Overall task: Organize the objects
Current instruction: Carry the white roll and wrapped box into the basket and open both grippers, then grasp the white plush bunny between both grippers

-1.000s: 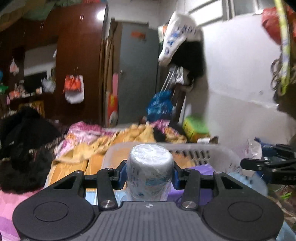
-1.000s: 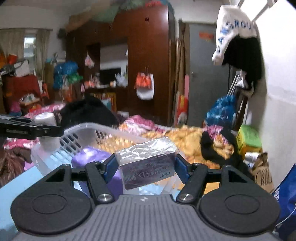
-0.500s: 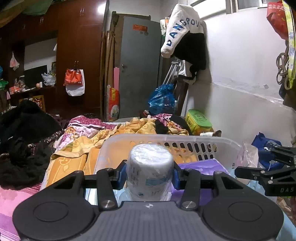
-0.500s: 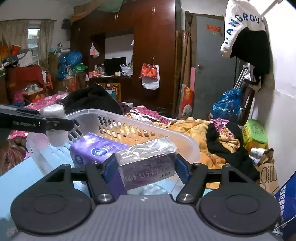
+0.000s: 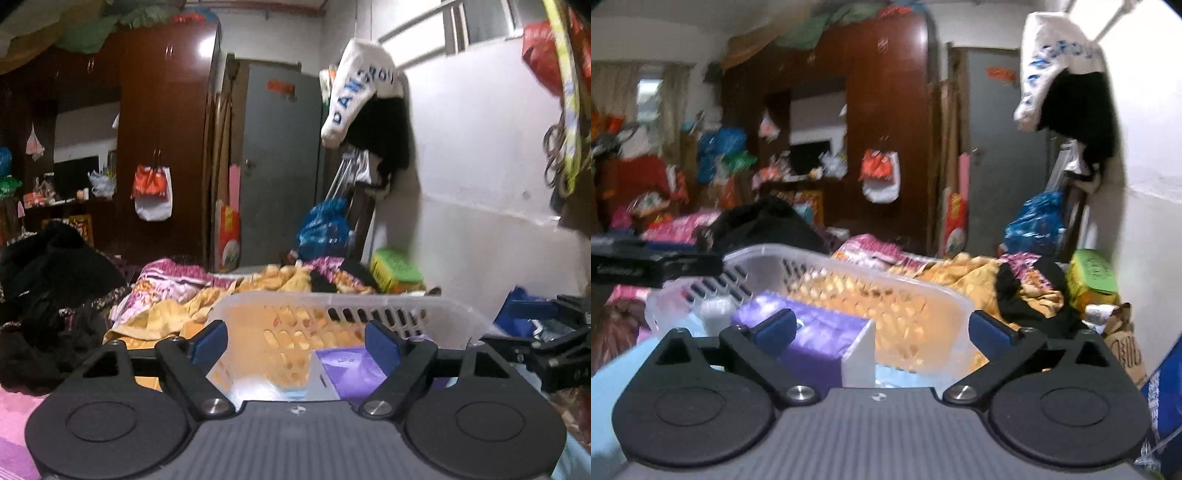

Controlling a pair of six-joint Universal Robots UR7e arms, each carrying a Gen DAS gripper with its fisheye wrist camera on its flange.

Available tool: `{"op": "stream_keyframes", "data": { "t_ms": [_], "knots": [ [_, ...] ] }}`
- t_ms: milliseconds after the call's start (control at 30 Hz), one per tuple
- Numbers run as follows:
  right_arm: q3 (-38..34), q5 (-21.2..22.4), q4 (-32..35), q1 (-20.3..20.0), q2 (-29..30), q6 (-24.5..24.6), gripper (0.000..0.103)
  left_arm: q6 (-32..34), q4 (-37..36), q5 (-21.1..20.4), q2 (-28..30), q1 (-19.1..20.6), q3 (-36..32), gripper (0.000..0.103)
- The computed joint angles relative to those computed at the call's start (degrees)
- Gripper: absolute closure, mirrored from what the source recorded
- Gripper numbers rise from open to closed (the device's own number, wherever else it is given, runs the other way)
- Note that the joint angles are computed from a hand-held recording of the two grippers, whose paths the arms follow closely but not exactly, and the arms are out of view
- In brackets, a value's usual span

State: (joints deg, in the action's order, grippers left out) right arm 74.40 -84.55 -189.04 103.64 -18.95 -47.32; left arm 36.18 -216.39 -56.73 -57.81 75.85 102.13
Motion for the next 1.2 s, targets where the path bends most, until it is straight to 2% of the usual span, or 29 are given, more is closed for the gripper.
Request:
{"op": "stream_keyframes", "data": {
  "t_ms": [67, 133, 233, 367, 433, 500, 667, 700, 867, 967, 1033, 1200],
  "knots": [
    [5.8, 2.8, -1.1, -1.4, -3.3, 3.1, 0.0, 1.5, -5.3, -1.8, -1.5, -0.6, 4.7, 0.019],
    [13.2, 6.6, -2.8, -3.7, -6.7, 1.9, 0.0, 1.9, -9.2, -4.0, -2.9, -0.7, 10.0, 0.017],
    [22.3, 11.0, -10.5, -7.3, -8.5, -0.1, 0.0, -0.8, -12.3, -6.7, -4.4, 0.1, 17.6, 0.017],
    [27.6, 14.0, -13.8, -10.1, -8.5, 0.8, 0.0, -2.5, -17.8, -9.6, -1.9, 1.7, 21.9, 0.017],
    [28.2, 14.9, -15.5, -10.2, -7.8, 0.5, 0.0, -1.8, -18.9, -10.3, -0.6, 2.0, 21.8, 0.017],
    [28.2, 14.6, -18.5, -9.5, -6.5, -0.7, 0.002, -0.6, -19.1, -9.3, 0.4, 1.9, 20.7, 0.017],
    [27.5, 14.5, -19.7, -7.9, -4.6, -3.6, 0.014, -2.6, -17.6, -11.3, 0.7, 3.2, 20.4, 0.022],
    [27.2, 14.1, -19.7, -7.5, -4.2, -4.2, 0.016, -2.2, -17.5, -11.2, 0.9, 3.3, 20.3, 0.026],
    [26.0, 12.3, -20.7, -6.2, -2.4, -5.5, 0.039, -2.8, -15.5, -12.3, 1.1, 3.9, 19.6, 0.043],
    [25.4, 11.5, -21.3, -6.0, -2.0, -5.3, 0.047, -3.0, -14.3, -12.0, 1.7, 3.8, 18.9, 0.051],
    [25.7, 11.3, -21.8, -6.1, -1.9, -5.2, 0.051, -2.6, -14.0, -12.0, 2.1, 3.7, 18.6, 0.06],
    [26.5, 11.5, -23.2, -6.2, -1.3, -6.2, 0.062, -1.5, -14.6, -10.4, 3.4, 2.9, 17.9, 0.068]
  ]
}}
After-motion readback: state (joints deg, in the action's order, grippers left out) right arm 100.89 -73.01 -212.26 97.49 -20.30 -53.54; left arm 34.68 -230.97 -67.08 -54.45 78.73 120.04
